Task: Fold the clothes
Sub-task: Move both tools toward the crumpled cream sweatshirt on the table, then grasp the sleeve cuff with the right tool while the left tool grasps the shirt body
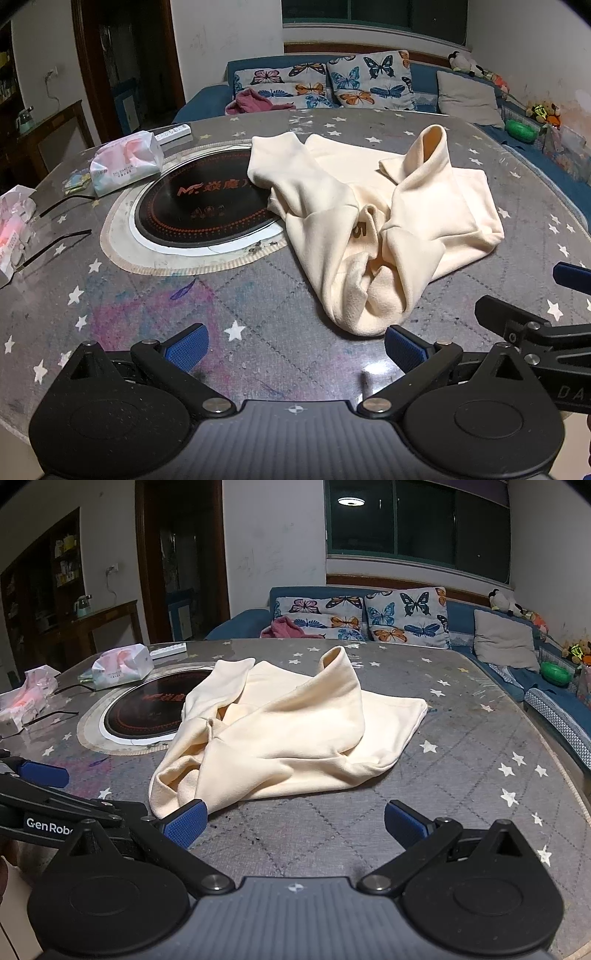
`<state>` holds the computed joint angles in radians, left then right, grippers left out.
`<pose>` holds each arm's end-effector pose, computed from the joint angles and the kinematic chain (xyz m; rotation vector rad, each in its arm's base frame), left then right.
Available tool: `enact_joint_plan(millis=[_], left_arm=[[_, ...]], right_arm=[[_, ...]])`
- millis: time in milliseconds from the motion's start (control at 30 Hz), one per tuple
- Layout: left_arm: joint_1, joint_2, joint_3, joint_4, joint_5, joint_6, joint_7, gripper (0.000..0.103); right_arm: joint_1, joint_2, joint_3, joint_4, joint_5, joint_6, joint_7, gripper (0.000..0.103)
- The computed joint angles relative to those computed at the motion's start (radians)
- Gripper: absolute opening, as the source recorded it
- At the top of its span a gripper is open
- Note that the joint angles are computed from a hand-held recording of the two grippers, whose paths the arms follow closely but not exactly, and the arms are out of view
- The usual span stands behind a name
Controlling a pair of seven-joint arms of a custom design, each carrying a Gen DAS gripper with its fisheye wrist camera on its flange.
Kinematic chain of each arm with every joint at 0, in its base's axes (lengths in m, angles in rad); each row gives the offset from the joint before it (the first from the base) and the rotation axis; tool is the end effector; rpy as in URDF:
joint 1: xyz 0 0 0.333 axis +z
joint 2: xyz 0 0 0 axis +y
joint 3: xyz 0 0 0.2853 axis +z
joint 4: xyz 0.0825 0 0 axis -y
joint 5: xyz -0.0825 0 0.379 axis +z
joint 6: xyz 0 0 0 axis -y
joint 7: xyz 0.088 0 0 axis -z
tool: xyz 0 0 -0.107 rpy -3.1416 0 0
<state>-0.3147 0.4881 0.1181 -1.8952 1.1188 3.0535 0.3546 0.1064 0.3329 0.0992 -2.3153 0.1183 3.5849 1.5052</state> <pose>0.6030 -0.1970 0.2664 -1.6946 1.8774 -0.6730 0.5524 0.0985 0.2884 -1.7282 1.5372 -0.7365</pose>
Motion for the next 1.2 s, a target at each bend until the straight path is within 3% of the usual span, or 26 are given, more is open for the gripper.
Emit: enact_joint_plan(millis=[1200], left_arm=[[0.023, 0.081, -0.030, 0.094, -0.276, -0.036, 0.271, 0.103]], right_arm=[[-0.081, 0.070, 0.061, 0.131, -0.072, -0.106, 0.014, 0.103]])
